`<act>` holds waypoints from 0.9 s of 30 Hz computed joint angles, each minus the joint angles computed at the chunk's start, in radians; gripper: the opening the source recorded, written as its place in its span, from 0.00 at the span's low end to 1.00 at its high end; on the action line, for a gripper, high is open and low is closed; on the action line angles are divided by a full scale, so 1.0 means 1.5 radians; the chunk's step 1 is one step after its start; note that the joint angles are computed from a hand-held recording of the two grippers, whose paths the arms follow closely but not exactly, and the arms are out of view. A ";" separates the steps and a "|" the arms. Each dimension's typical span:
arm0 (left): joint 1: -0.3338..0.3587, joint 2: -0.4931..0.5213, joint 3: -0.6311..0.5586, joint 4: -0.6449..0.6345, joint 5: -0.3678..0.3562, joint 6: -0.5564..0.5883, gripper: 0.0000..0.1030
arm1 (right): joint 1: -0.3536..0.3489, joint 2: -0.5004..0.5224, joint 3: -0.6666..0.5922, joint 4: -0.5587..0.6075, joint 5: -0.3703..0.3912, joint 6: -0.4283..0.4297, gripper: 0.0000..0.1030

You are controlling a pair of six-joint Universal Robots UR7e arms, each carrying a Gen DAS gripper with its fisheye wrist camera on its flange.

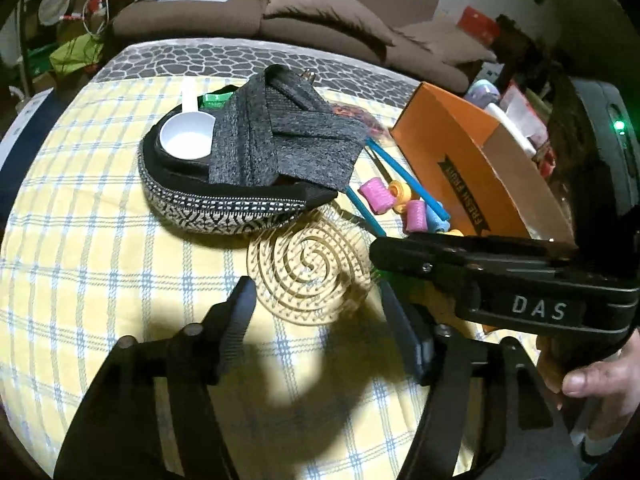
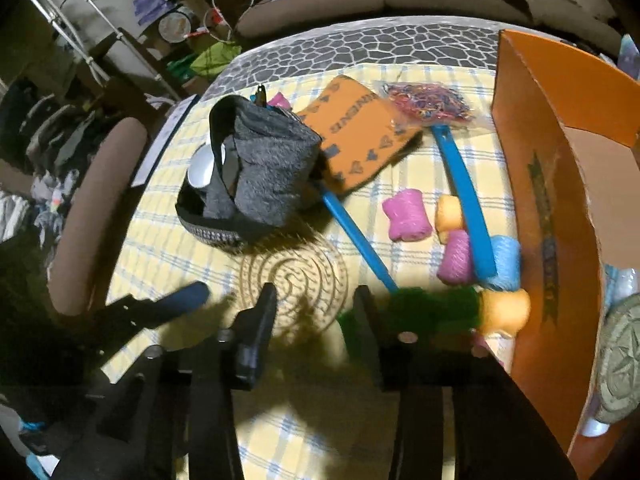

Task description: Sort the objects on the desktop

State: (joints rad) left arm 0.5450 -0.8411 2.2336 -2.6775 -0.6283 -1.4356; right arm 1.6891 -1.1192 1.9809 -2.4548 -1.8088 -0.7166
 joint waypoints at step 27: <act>-0.116 0.072 -0.071 0.281 -0.016 -0.288 1.00 | -0.111 -0.253 0.188 -0.119 0.049 -0.165 0.99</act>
